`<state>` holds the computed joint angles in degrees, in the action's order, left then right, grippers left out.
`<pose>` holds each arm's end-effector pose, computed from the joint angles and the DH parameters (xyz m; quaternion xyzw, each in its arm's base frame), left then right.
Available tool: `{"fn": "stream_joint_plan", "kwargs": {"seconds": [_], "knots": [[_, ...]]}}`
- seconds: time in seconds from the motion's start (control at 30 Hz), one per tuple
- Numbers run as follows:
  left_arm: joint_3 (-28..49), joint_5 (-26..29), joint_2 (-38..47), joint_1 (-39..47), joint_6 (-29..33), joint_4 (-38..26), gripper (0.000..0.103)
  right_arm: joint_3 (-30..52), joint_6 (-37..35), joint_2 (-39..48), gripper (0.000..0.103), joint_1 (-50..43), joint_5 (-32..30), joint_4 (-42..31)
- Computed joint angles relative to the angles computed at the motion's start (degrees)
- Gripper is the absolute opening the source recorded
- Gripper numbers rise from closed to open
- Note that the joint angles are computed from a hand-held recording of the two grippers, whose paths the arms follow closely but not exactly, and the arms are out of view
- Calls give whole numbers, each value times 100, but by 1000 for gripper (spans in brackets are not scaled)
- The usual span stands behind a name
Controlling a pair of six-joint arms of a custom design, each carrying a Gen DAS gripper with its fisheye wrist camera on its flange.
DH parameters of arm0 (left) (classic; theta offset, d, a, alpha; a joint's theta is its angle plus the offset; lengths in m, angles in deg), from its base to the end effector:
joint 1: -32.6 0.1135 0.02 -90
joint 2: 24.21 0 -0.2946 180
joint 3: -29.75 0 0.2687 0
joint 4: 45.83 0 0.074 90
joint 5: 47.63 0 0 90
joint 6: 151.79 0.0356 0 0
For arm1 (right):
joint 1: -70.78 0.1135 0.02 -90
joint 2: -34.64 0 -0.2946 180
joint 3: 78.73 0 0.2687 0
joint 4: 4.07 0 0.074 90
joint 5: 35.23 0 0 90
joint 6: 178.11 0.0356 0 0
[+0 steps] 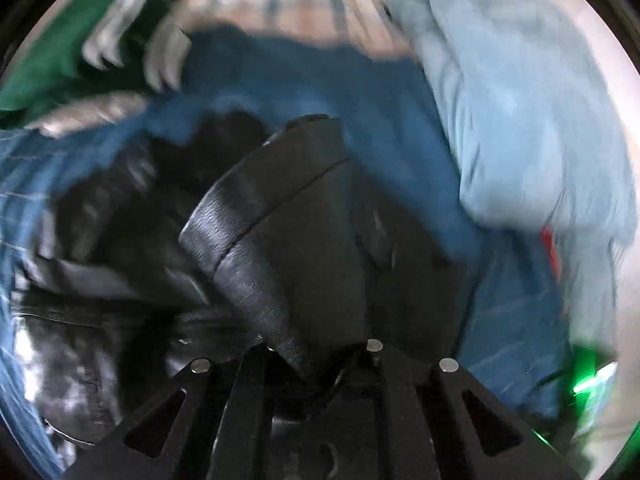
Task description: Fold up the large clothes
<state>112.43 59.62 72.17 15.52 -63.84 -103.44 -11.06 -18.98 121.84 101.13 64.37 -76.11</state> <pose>0.3299 -0.1124 0.2403 0.1517 0.9640 -0.1726 0.1337 0.2238 0.1242 0.2089 0.3297 0.9403 -0.0645 0.0550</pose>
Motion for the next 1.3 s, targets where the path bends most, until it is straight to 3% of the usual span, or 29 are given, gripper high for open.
{"fn": "stream_joint_plan", "kwargs": {"seconds": [0.13, 0.17, 0.2, 0.23, 0.43, 0.53, 0.63, 0.7, 0.83, 0.87, 0.9, 0.93, 0.97, 1.13, 1.23, 1.3], "knots": [[-163, -501, 21, -422, -224, 39, 19, -479, -628, -649, 78, -567, -260, 16], [-183, -456, -37, -387, -245, 3, 48, -534, -740, -777, 78, -698, -373, 16], [-167, -348, -93, -319, -250, -58, 93, -588, -817, -921, 78, -824, -512, 33], [-120, -280, -122, -321, -322, -83, 103, -636, -917, -1080, 78, -978, -685, 89], [7, -362, -523, 101, -317, -586, 103, -488, -1230, -1462, 78, -1765, -1595, 408], [87, -838, -652, 715, -184, -1270, 103, -252, -1404, -1260, 75, -1745, -1946, 894], [106, -971, -677, 1685, 49, -1734, 103, -120, -1322, -864, 75, -1635, -2208, 1471], [-8, -1178, -651, 2075, 56, -1620, 103, -114, -1121, -578, 75, -1537, -2357, 1762], [-283, -2206, -323, 2527, 219, -1009, 103, 87, -1275, 307, 75, -1434, -2490, 1883], [-330, -2447, -206, 2604, 211, -789, 103, 233, -1402, 522, 69, -1349, -2402, 1759], [-331, -2596, -82, 2690, 215, -612, 103, 324, -1504, 620, 49, -1269, -2288, 1649], [-305, -2647, 73, 2776, 234, -435, 103, 479, -1634, 746, 36, -1159, -2036, 1414], [-271, -2666, 192, 2849, 259, -350, 103, 613, -1734, 842, 30, -1052, -1749, 1166], [62, -2841, 886, 2635, 292, -122, 103, 404, -1641, 269, 18, -727, -1136, 1249], [78, -2914, 894, 2479, 444, -72, 103, 580, -1736, 170, 17, -617, -603, 1083], [-10, -2798, 634, 2522, 563, -172, 103, 770, -2071, 519, 19, -771, -754, 954]]}}
